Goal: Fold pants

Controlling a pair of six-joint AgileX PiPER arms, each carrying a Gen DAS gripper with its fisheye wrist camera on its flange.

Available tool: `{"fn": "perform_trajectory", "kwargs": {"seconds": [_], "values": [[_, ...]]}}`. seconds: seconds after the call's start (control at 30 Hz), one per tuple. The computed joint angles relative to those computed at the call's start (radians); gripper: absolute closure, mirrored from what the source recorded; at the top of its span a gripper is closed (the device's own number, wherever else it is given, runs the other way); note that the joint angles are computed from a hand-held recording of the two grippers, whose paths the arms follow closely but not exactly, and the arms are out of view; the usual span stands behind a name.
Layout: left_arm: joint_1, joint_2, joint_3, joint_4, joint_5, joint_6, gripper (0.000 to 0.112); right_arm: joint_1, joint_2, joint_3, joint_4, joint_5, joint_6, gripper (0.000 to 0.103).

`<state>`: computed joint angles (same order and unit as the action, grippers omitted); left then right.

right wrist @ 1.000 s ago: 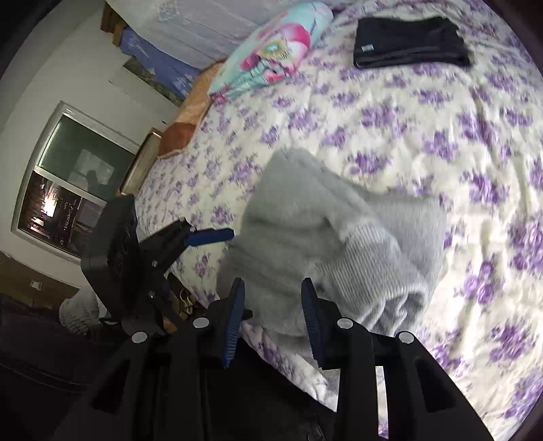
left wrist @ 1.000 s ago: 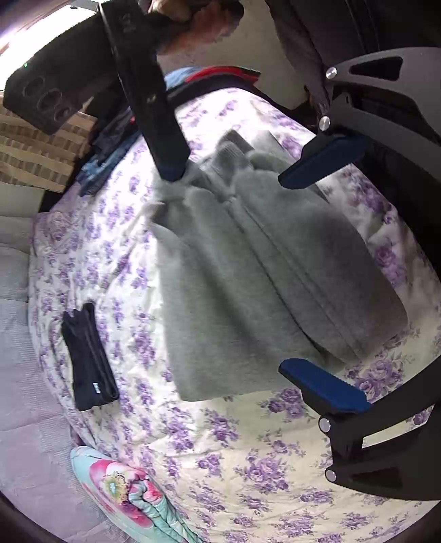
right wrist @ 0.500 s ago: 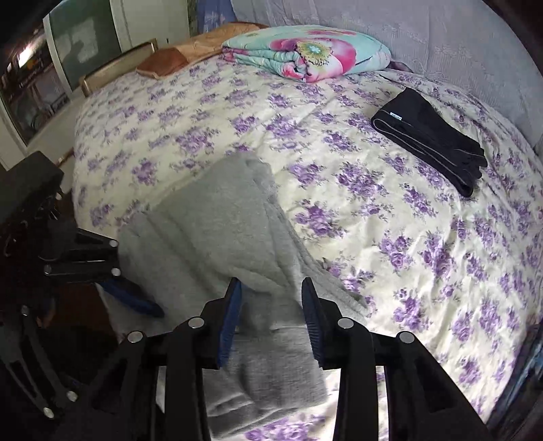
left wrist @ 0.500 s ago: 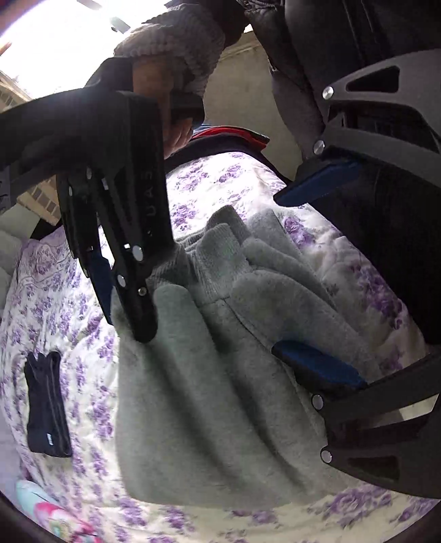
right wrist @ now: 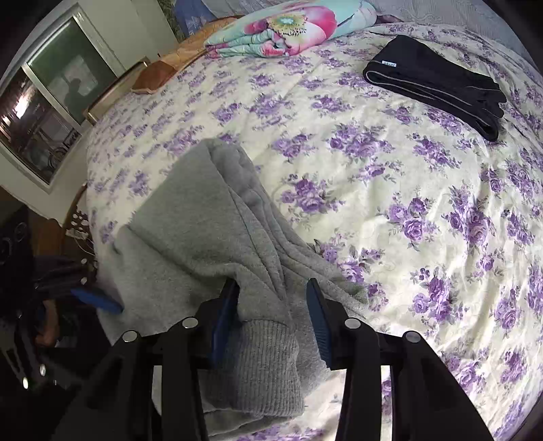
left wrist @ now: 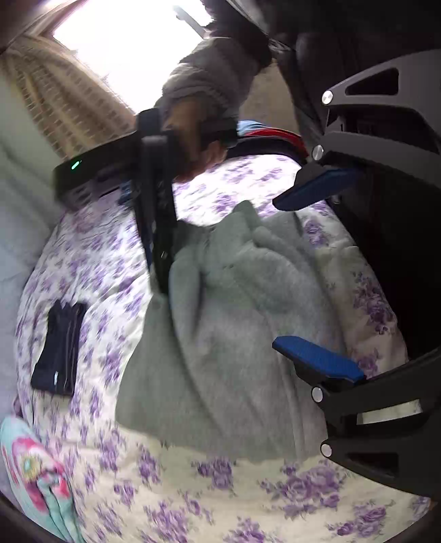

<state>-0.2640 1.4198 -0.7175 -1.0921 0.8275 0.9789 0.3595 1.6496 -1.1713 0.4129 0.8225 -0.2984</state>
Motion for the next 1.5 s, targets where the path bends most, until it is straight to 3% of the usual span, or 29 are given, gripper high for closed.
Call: {"fn": "perform_trajectory", "kwargs": {"seconds": [0.17, 0.27, 0.4, 0.43, 0.47, 0.63, 0.7, 0.73, 0.77, 0.83, 0.9, 1.03, 1.1, 1.2, 1.23, 1.27, 1.3, 1.33, 1.37, 1.43, 1.5], "values": [[0.125, 0.0, 0.025, 0.018, -0.047, -0.043, 0.034, 0.044, 0.128, -0.252, 0.075, 0.066, -0.02, 0.06], [0.133, 0.007, 0.054, 0.011, -0.061, -0.032, 0.032, 0.131, 0.269, -0.423, -0.04, 0.08, 0.046, 0.06], [0.061, 0.005, 0.097, 0.016, -0.139, -0.045, 0.024, 0.214, 0.411, -0.566, -0.135, 0.15, 0.085, 0.061], [0.041, 0.01, 0.105, 0.017, -0.162, -0.048, 0.023, 0.239, 0.417, -0.565, -0.179, 0.143, 0.089, 0.065], [0.022, 0.021, 0.111, 0.021, -0.177, -0.051, 0.023, 0.255, 0.412, -0.553, -0.204, 0.133, 0.082, 0.076], [0.013, 0.056, 0.113, 0.012, -0.158, -0.008, 0.023, 0.234, 0.419, -0.549, -0.255, 0.11, 0.121, 0.084], [0.001, 0.06, 0.123, 0.015, -0.161, 0.002, 0.022, 0.21, 0.445, -0.549, -0.34, 0.08, 0.235, 0.096], [0.001, 0.063, 0.127, 0.014, -0.158, 0.011, 0.022, 0.173, 0.472, -0.566, -0.379, 0.088, 0.28, 0.103], [0.011, 0.063, 0.129, 0.007, -0.145, 0.021, 0.022, 0.145, 0.501, -0.596, -0.378, 0.131, 0.316, 0.103], [0.045, 0.052, 0.122, 0.022, -0.105, 0.004, 0.022, 0.092, 0.479, -0.544, -0.29, 0.13, 0.289, 0.103], [0.11, 0.028, 0.114, 0.022, -0.038, -0.001, 0.023, 0.087, 0.389, -0.454, -0.253, 0.078, 0.227, 0.103], [0.209, -0.003, 0.063, -0.019, 0.088, 0.005, 0.023, 0.075, 0.184, -0.29, -0.026, 0.019, 0.035, 0.1], [0.176, 0.022, 0.001, -0.039, 0.135, 0.027, 0.023, 0.091, 0.125, -0.253, 0.059, 0.054, -0.033, 0.1], [0.035, 0.111, -0.108, -0.006, 0.129, 0.018, 0.023, 0.112, 0.129, -0.245, 0.179, 0.157, -0.1, 0.097], [0.0, 0.17, -0.146, -0.013, 0.155, 0.03, 0.023, 0.121, 0.143, -0.242, 0.185, 0.181, -0.084, 0.09], [-0.026, 0.228, -0.174, -0.016, 0.178, 0.036, 0.023, 0.134, 0.152, -0.224, 0.151, 0.168, -0.055, 0.067], [-0.051, 0.279, -0.201, -0.016, 0.173, 0.022, 0.022, 0.14, 0.163, -0.183, 0.095, 0.116, -0.025, 0.061], [-0.056, 0.314, -0.193, -0.039, 0.175, 0.045, 0.022, 0.123, 0.177, -0.142, 0.08, 0.075, -0.016, 0.067], [-0.064, 0.311, -0.171, -0.066, 0.161, 0.081, 0.022, 0.084, 0.189, -0.132, 0.105, 0.073, -0.013, 0.081], [-0.092, 0.28, -0.145, -0.051, 0.142, 0.081, 0.022, 0.014, 0.199, -0.096, 0.223, 0.079, -0.065, 0.087], [-0.102, 0.255, -0.128, -0.028, 0.141, 0.065, 0.022, 0.033, 0.186, -0.078, 0.216, 0.045, -0.096, 0.088]]}}
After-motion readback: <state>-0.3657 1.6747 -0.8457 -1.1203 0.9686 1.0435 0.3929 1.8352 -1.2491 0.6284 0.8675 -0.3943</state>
